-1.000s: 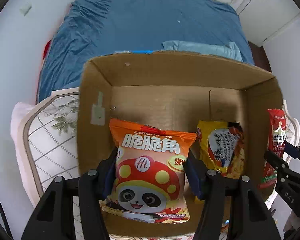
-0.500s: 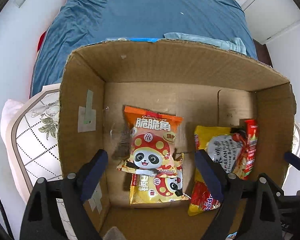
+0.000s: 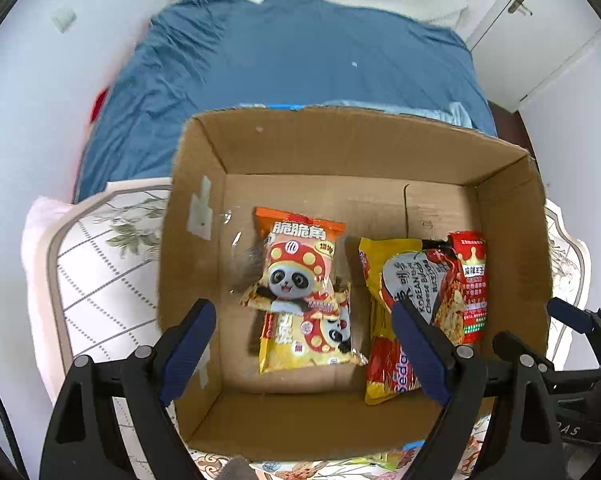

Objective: Organize snacks
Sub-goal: 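Lower both packs into the cardboard box and release them, then grasp the small red triangular packet with left tool while right tool grasps the orange panda bag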

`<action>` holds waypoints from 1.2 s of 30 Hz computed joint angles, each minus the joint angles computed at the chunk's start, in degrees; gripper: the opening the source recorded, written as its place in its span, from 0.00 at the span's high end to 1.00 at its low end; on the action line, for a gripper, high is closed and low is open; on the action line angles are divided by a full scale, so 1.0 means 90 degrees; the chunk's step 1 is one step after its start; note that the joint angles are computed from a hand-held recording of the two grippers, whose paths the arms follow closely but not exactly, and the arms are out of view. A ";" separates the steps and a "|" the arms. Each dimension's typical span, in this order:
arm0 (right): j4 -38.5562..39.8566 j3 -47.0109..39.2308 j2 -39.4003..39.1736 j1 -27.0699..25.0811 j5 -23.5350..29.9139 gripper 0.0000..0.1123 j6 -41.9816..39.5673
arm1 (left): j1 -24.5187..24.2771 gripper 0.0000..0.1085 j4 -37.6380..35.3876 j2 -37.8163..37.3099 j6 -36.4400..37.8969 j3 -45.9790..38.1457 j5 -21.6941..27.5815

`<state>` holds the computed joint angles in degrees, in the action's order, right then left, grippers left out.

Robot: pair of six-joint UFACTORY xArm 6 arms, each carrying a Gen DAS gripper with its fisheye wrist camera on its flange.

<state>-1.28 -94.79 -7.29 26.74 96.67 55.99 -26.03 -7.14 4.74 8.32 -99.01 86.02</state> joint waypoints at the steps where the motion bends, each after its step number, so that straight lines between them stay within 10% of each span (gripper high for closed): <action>1: -0.0083 -0.0031 -0.0023 0.0090 0.0003 0.12 0.0098 | 0.0008 0.17 0.0008 -0.0132 0.0031 0.0125 -0.0077; 15: -0.0860 -0.0460 -0.0380 0.1302 0.0109 0.12 0.1349 | 0.0135 0.17 -0.0067 -0.2008 0.0227 0.1287 -0.0407; 27: -0.0439 0.1191 -0.1912 0.3196 0.0162 0.12 0.3447 | 0.0098 0.17 -0.0229 -0.4448 0.0199 0.3360 0.0518; 36: 0.0472 0.2424 -0.2972 0.3897 0.0871 0.12 0.3972 | -0.0994 0.17 -0.0809 -0.5662 -0.0177 0.5030 0.1617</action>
